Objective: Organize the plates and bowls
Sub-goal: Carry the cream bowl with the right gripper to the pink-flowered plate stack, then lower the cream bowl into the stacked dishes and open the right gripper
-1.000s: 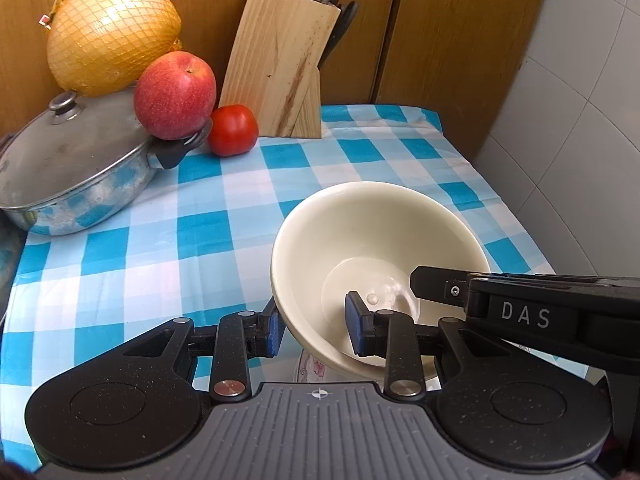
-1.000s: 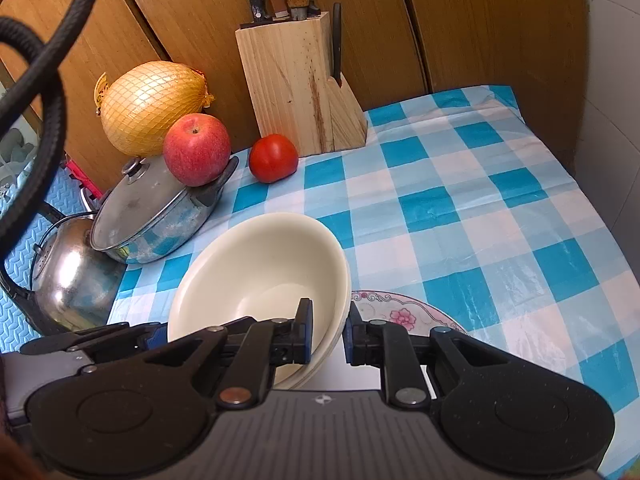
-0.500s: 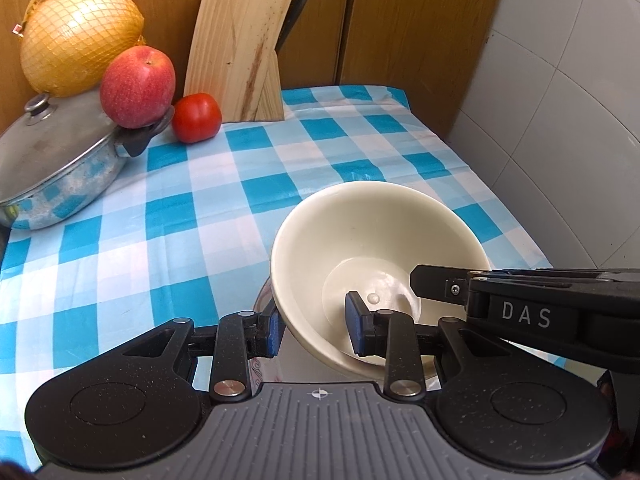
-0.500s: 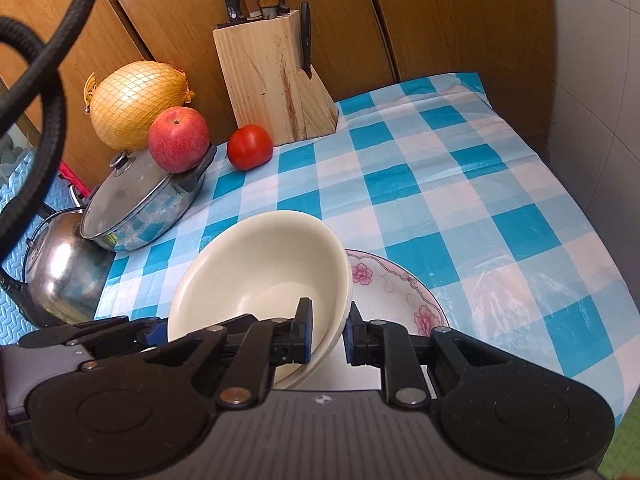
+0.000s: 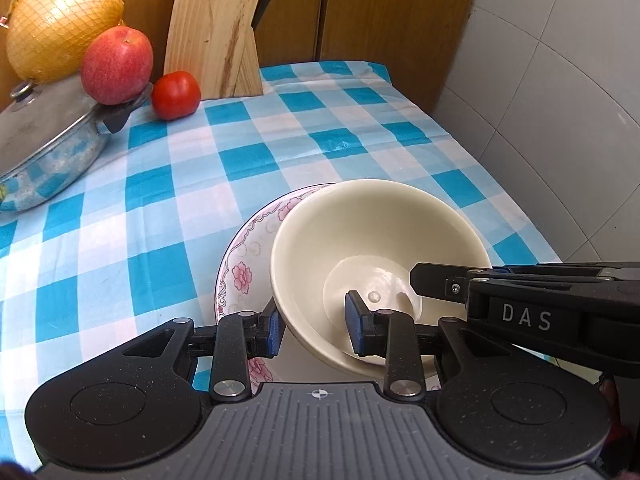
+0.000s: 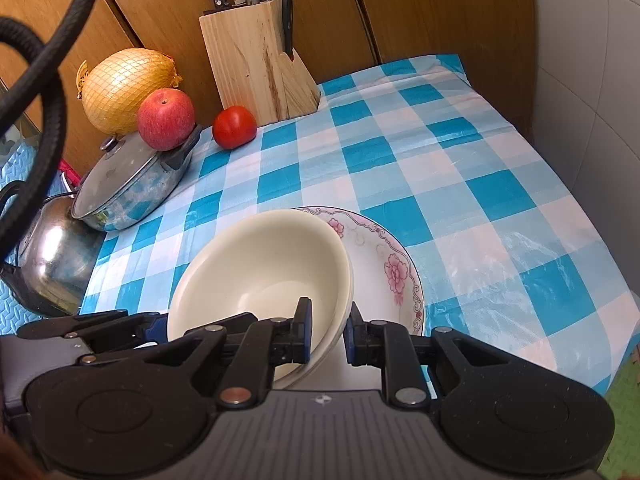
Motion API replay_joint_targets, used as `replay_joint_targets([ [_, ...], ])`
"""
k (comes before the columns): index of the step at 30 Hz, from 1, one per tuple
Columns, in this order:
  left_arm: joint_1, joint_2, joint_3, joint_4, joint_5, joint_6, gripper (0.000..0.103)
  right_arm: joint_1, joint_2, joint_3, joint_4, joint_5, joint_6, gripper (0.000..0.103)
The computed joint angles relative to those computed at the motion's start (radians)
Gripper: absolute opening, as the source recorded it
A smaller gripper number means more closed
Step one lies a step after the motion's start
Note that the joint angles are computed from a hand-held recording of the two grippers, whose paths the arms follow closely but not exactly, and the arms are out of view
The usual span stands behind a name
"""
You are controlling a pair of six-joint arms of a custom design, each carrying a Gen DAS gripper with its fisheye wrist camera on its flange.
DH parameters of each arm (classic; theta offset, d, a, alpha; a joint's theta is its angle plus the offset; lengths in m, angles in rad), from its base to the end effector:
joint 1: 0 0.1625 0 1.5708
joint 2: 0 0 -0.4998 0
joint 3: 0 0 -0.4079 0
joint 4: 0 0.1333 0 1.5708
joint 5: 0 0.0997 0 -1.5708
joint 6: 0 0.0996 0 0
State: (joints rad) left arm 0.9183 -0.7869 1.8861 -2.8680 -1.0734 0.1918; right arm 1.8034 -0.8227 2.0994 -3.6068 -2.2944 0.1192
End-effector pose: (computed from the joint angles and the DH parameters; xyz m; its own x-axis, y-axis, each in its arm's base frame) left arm -0.2529 -0.6288 0.0869 -0.6279 0.5991 -0.4967 0.7284 0.6773 -0.1039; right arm 0.1997 -0.5507 0.1530 -0.8483 0.3528 0.3950 -0.0668 0.6686 -0.7406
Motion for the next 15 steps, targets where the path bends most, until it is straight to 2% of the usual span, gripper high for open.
replay_joint_targets([
  [7, 0.003, 0.009, -0.002, 0.009, 0.012, -0.001, 0.039, 0.001, 0.011, -0.007, 0.016, -0.024, 0.005, 0.018],
  [15, 0.000, 0.012, 0.001, 0.005, 0.029, 0.007, 0.037, 0.016, 0.031, -0.019, -0.001, -0.067, -0.038, 0.018],
])
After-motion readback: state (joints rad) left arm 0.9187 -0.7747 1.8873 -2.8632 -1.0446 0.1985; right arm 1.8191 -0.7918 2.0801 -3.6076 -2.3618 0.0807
